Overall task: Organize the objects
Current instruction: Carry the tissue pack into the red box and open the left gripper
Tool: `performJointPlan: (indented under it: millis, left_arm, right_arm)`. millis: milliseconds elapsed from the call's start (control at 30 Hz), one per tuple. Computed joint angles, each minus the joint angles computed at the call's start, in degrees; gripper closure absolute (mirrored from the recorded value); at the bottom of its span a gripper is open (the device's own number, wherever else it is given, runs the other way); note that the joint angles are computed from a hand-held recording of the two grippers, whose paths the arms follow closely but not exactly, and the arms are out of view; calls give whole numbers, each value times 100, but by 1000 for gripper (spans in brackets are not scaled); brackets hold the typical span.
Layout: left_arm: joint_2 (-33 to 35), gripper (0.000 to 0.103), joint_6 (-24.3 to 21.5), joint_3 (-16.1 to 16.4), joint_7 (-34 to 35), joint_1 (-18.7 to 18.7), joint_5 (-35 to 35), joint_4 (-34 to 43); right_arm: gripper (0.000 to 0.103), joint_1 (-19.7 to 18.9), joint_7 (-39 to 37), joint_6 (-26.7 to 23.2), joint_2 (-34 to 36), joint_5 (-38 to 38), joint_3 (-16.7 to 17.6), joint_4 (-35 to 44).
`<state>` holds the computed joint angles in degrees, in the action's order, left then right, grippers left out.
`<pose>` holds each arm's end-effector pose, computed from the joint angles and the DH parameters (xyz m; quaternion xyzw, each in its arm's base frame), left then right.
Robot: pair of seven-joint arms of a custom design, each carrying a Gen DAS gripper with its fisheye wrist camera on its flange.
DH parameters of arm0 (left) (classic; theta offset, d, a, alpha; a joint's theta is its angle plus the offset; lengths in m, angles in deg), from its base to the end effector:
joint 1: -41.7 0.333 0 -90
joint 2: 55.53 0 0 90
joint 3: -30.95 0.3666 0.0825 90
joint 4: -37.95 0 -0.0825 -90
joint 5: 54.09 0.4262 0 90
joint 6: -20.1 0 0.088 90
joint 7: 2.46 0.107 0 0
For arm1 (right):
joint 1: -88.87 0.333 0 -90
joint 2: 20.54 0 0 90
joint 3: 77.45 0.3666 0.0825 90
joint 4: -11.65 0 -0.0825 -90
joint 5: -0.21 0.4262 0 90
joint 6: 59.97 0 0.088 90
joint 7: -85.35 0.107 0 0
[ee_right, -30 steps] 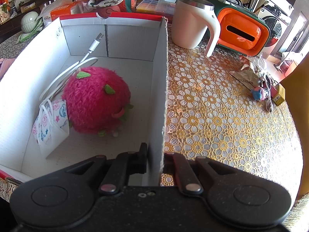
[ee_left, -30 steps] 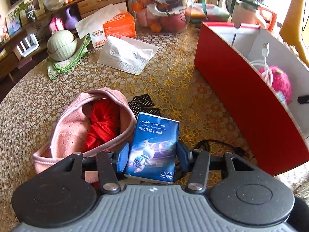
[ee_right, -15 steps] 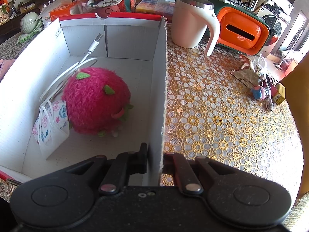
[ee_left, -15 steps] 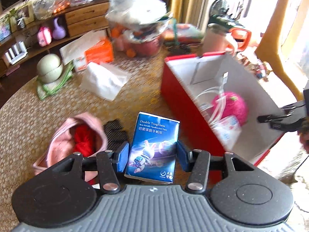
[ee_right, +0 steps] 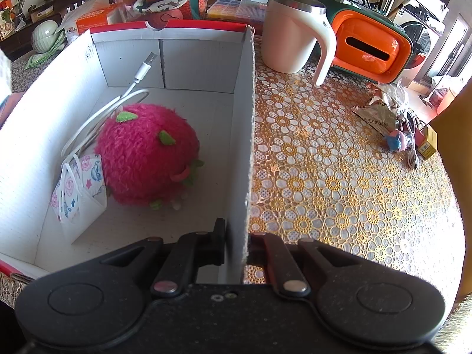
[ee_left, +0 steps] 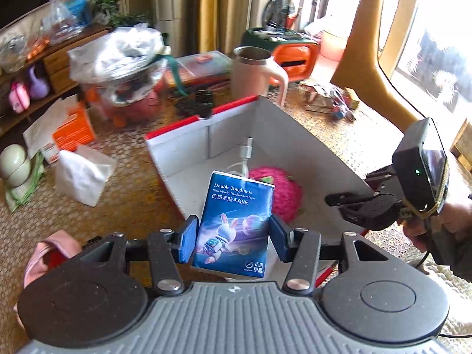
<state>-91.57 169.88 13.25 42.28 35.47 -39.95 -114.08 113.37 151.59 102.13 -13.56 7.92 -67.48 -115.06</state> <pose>0.3672 -0.1794 0.5116 -0.7325 0.6006 -0.2266 0.2266 0.5158 0.3432 0.4005 -0.9132 0.3224 -0.1211 0.2180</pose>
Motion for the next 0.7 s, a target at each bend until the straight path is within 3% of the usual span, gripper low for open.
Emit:
performJointPlan:
  millis: [333, 700]
  left_arm:
    - [1070, 52, 100, -138, 34, -137, 195, 521]
    - [1843, 52, -77, 36, -98, -271, 248, 842]
  right_arm:
    - [98, -32, -118, -98, -12, 211, 33, 41]
    - [99, -60, -376, -168, -71, 464, 49, 56]
